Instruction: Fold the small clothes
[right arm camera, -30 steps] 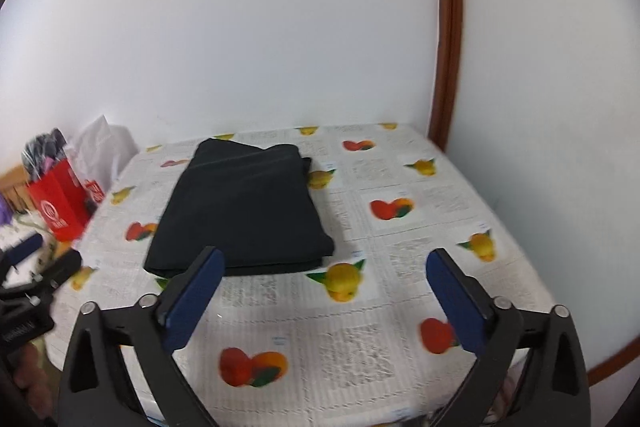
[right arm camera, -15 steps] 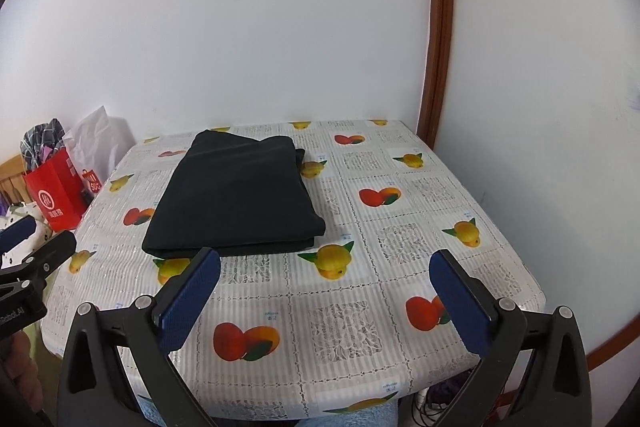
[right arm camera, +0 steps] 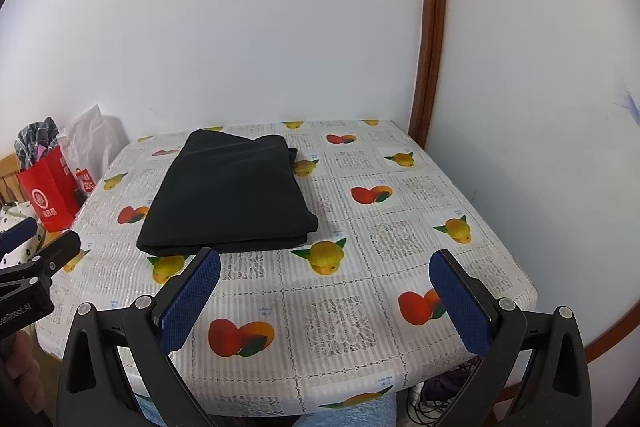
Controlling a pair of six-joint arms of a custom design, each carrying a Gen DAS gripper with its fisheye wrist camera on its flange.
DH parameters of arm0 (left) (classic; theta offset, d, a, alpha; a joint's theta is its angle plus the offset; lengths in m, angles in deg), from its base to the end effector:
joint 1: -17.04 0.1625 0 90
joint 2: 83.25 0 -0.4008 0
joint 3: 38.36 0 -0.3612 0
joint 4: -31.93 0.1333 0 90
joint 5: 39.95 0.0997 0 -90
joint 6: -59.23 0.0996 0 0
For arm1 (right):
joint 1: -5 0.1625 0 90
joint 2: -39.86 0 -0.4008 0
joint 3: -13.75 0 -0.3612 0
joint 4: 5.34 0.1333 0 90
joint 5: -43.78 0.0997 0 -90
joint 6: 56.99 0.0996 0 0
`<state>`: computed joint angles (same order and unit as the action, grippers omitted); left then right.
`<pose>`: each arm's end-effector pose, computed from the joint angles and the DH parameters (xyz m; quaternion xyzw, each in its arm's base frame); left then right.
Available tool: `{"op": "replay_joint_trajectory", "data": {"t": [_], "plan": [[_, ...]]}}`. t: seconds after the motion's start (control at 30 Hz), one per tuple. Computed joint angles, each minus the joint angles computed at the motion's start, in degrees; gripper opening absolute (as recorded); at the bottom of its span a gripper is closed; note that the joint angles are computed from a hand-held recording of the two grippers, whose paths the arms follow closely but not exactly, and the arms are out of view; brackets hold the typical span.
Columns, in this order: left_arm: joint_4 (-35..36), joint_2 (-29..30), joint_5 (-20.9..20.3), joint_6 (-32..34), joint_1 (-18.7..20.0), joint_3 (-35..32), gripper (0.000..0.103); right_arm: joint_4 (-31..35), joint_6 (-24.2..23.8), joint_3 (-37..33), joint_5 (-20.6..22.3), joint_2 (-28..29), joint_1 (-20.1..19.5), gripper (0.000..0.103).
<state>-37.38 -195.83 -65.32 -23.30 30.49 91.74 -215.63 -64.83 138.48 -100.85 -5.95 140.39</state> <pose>-0.1839 -0.2736 0.3286 0.1331 0.8066 -0.4465 0.3637 0.3653 -0.2872 0.1180 0.2275 -0.8158 0.4353 0.3054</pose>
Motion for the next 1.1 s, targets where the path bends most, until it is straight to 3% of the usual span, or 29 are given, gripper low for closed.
{"op": "replay_joint_trajectory", "data": {"t": [1.1], "plan": [[2.59, -0.10, -0.13, -2.51, -0.06, -0.71, 0.098, 0.97, -0.68, -0.82, -0.12, 0.57, 0.47, 0.103]]}}
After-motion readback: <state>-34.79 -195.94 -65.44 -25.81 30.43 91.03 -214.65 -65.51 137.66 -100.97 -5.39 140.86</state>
